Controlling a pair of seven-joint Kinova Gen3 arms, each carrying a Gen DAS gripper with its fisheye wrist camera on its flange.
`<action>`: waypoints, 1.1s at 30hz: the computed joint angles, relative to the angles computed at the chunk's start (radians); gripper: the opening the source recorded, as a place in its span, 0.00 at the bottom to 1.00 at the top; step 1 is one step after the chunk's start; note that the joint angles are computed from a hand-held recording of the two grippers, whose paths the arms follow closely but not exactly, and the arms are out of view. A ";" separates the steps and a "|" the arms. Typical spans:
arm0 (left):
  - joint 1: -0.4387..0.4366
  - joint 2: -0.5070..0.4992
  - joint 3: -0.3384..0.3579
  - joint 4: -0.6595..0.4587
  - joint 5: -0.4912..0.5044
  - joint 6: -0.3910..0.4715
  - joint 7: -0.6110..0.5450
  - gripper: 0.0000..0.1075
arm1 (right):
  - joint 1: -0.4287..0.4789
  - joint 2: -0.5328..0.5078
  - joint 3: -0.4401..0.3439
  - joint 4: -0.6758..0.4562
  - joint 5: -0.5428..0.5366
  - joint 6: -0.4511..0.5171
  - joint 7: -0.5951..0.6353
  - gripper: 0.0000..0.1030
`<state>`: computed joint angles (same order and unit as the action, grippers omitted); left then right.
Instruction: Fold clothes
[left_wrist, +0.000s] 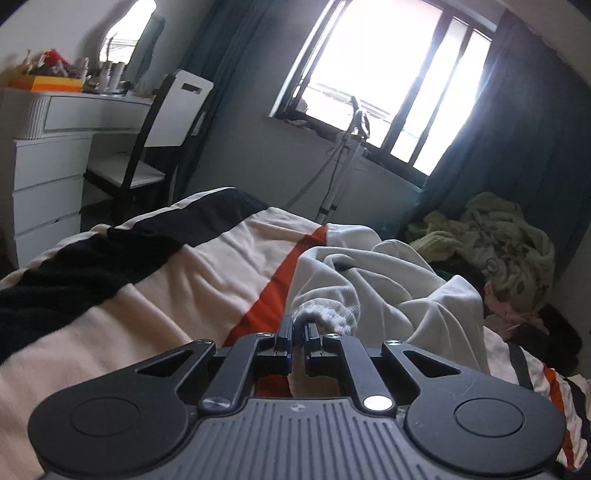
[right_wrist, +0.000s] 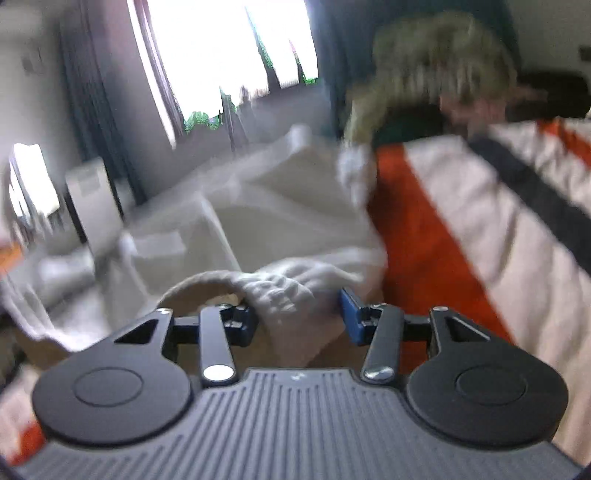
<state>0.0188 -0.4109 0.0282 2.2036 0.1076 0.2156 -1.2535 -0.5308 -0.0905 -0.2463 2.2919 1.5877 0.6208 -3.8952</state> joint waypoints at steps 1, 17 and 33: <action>0.011 -0.001 -0.013 0.003 0.008 -0.005 0.002 0.06 | 0.001 0.007 -0.008 -0.010 -0.030 0.007 0.038 0.26; -0.024 -0.095 -0.015 -0.042 0.017 0.236 0.038 0.06 | -0.402 -0.291 0.068 -0.030 -0.488 0.253 0.446 0.27; 0.041 -0.213 -0.114 -0.041 0.077 0.392 0.000 0.26 | -0.023 -0.353 -0.026 -0.062 -1.009 -0.088 0.974 0.78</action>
